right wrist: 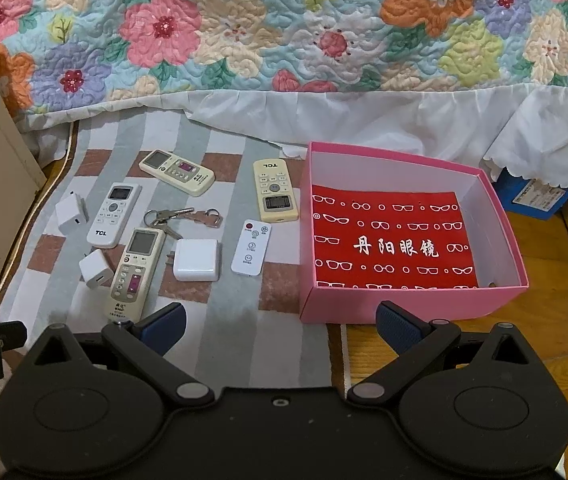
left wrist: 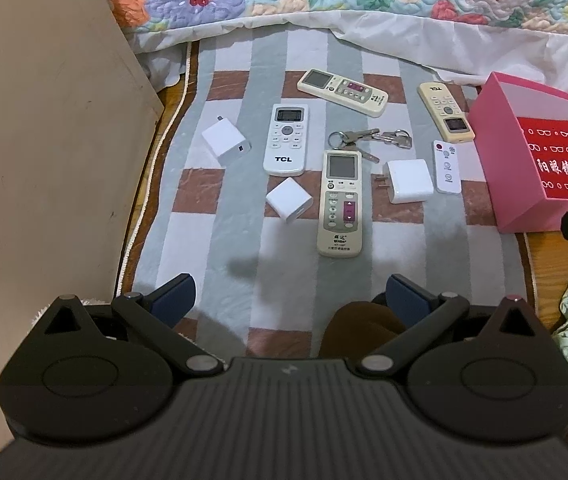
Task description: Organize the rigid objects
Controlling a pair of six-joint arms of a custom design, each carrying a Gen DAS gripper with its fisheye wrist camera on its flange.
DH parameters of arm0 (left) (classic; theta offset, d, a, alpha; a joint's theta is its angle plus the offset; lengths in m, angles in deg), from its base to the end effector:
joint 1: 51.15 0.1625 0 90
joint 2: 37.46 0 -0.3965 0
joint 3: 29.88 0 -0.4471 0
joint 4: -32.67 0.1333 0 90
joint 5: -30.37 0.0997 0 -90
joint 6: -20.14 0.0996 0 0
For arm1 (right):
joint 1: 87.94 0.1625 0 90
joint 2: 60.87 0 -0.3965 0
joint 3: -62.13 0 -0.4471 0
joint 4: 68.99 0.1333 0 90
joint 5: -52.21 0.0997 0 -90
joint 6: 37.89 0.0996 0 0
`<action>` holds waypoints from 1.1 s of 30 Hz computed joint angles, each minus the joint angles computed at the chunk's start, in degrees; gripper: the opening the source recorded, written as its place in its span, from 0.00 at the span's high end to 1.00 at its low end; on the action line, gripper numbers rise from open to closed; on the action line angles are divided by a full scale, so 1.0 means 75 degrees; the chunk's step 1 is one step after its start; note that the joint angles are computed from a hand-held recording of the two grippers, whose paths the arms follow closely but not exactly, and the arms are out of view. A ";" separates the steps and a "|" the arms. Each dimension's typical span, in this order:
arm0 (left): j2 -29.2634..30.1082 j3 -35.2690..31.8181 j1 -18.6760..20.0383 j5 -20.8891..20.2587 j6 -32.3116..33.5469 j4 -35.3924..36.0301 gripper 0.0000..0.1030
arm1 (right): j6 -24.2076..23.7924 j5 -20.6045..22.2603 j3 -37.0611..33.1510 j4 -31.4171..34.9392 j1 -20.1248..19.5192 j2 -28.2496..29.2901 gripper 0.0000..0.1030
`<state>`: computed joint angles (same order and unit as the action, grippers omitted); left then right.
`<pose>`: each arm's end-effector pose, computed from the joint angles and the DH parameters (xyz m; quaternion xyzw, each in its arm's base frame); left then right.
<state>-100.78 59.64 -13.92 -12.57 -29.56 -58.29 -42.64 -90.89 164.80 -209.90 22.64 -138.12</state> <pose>-0.3852 -0.5517 0.2155 0.1112 0.8920 -0.1783 0.4001 0.2636 -0.5495 0.3462 0.0951 -0.8729 0.2555 0.4046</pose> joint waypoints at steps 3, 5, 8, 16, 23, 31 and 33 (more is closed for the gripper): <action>-0.0032 0.0026 0.0010 0.0030 -0.0007 -0.0001 0.00 | 0.0000 -0.0006 0.0000 -0.0003 0.0005 0.0014 0.01; -0.0034 0.0012 0.0018 0.0021 0.0015 -0.0002 0.00 | 0.0015 -0.0012 0.0001 -0.0001 0.0012 0.0018 0.01; -0.0091 0.0064 0.0034 -0.0018 0.0176 -0.0209 0.00 | 0.0036 -0.0026 -0.0002 0.0012 0.0020 0.0030 0.01; -0.0188 0.0215 0.0039 -0.0159 0.0176 -0.0595 0.00 | 0.0029 -0.0027 -0.0002 0.0000 0.0030 0.0051 0.01; -0.0173 0.0238 0.0007 0.0113 -0.0022 -0.0298 0.00 | 0.0047 -0.0038 -0.0028 0.0074 0.0040 0.0096 0.01; -0.0133 0.0248 -0.0066 0.0665 -0.0264 0.0218 0.00 | -0.0014 -0.0083 -0.0022 0.0093 0.0043 0.0112 0.01; -0.0119 0.0244 -0.0078 0.0775 -0.0298 0.0336 0.00 | -0.0010 -0.0057 -0.0052 0.0177 0.0031 0.0114 0.01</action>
